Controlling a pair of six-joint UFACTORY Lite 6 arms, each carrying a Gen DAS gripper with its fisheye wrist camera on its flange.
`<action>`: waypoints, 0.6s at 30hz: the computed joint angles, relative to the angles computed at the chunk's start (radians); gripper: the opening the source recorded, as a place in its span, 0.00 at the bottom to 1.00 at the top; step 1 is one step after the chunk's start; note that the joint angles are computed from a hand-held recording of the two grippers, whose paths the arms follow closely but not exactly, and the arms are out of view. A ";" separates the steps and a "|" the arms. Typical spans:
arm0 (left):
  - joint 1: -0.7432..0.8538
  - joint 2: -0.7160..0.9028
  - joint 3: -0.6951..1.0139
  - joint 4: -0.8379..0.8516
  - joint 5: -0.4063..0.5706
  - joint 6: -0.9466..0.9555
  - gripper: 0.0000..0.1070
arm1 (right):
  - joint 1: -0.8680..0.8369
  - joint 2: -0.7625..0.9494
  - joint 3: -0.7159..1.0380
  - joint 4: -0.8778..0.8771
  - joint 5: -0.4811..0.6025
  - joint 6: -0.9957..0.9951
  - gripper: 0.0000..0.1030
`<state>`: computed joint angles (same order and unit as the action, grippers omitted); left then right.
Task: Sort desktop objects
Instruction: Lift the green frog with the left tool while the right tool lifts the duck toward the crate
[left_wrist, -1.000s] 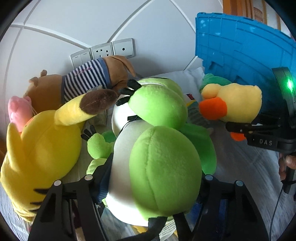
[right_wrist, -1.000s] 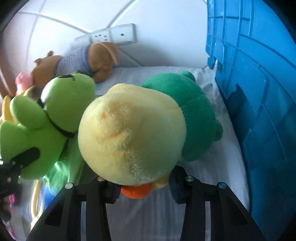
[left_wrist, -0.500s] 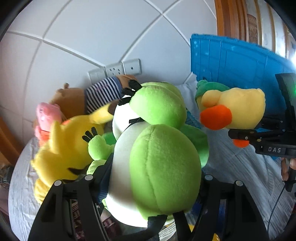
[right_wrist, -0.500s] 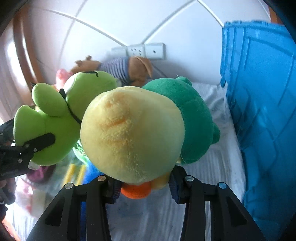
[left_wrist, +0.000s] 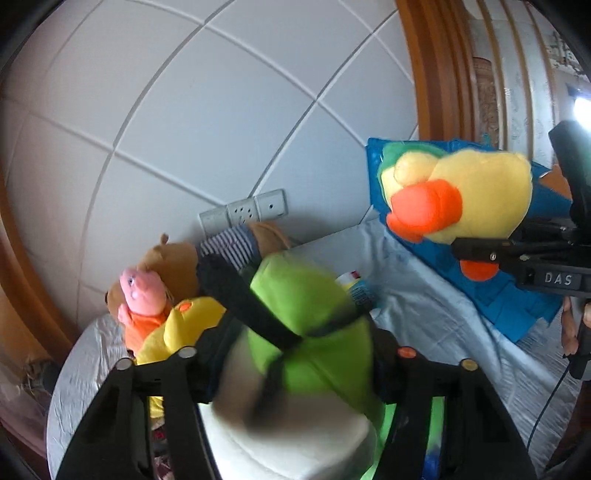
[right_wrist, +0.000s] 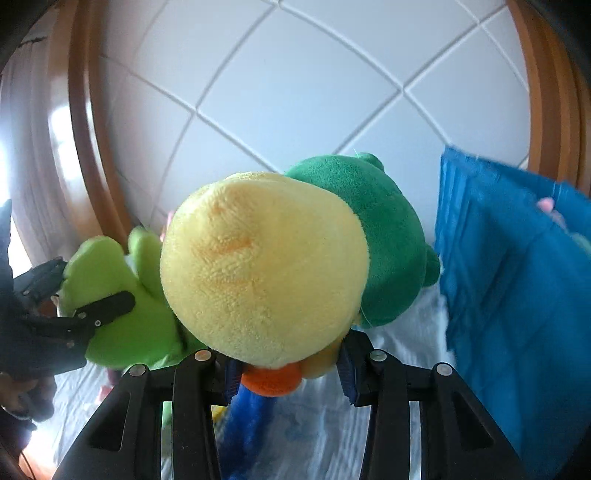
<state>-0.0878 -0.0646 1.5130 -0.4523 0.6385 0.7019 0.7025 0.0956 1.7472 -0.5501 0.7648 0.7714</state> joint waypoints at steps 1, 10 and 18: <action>0.008 0.005 0.027 -0.023 0.030 0.012 0.32 | 0.019 -0.005 0.030 -0.017 0.032 0.007 0.40; -0.099 0.027 0.134 0.072 0.094 -0.097 0.21 | 0.183 -0.005 0.212 -0.171 0.251 0.076 0.41; -0.020 -0.174 -0.133 0.001 0.110 -0.057 0.93 | 0.259 -0.090 0.147 -0.207 0.330 0.114 0.41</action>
<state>-0.1079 -0.2382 1.3800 -0.4512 0.7482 0.6453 0.9614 0.0058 1.8943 -0.7566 1.0945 0.8856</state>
